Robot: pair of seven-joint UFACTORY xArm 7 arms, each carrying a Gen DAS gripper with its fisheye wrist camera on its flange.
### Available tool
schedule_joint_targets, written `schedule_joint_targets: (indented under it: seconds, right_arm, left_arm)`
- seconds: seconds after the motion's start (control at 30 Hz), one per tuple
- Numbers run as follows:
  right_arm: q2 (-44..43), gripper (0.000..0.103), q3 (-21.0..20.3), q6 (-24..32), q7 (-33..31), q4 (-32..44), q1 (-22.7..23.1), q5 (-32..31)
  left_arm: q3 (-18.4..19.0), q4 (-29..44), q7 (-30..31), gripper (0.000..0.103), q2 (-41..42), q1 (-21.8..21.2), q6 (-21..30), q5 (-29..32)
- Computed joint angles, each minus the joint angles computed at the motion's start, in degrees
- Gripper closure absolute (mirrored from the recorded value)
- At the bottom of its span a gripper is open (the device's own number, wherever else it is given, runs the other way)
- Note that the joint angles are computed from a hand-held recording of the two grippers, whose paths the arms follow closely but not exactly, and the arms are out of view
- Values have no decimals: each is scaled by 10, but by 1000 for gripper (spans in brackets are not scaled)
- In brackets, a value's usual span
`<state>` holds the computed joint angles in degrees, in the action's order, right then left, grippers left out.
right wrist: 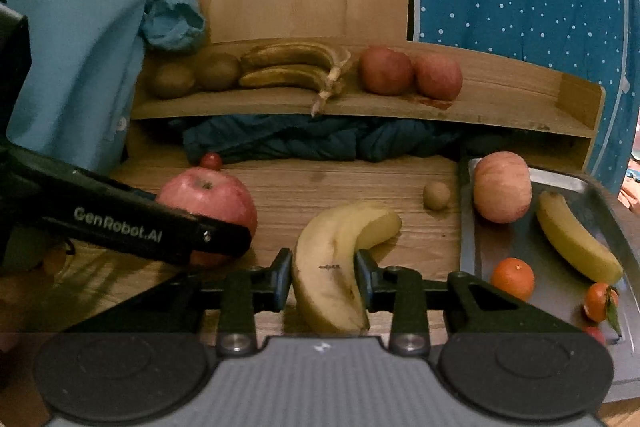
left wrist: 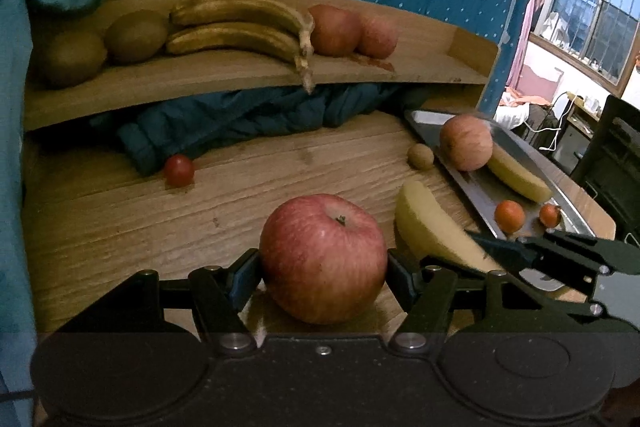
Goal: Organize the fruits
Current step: 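Grasp the second red apple with the left tool while the right tool grasps the second banana, then carry the apple with the left tool onto the tray while the right tool releases the banana there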
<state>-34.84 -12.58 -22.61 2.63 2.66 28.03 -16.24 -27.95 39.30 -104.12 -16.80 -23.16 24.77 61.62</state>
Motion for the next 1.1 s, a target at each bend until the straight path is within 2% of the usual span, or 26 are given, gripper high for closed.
schedule_joint_targets:
  seconds: [0.23, 0.4, 0.53, 0.7, 0.87, 1.1]
  right_arm:
    - [-44, 66, 18, 16, -4, -24, -12, 12]
    - [-77, 66, 71, 6, -20, -42, -49, 37]
    - [-93, 66, 87, 0, -30, -52, -62, 48]
    - [-125, 66, 64, 8, -50, -60, -63, 50]
    - [-156, 66, 23, 16, -88, -65, -69, 51]
    - [-140, 66, -14, -16, -140, -60, -116, 71]
  left_arm:
    - [-8, -3, -3, 35, -11, -4, 7, -6]
    - [-15, 4, -4, 35, -12, -2, 16, -2]
    - [-18, 18, -2, 35, -6, -3, 28, 6]
    - [-18, 50, -16, 35, 17, -7, 42, 40]
    - [-2, 104, -34, 35, 70, -27, 54, 91]
    - [35, 206, -36, 35, 172, -72, 55, 157]
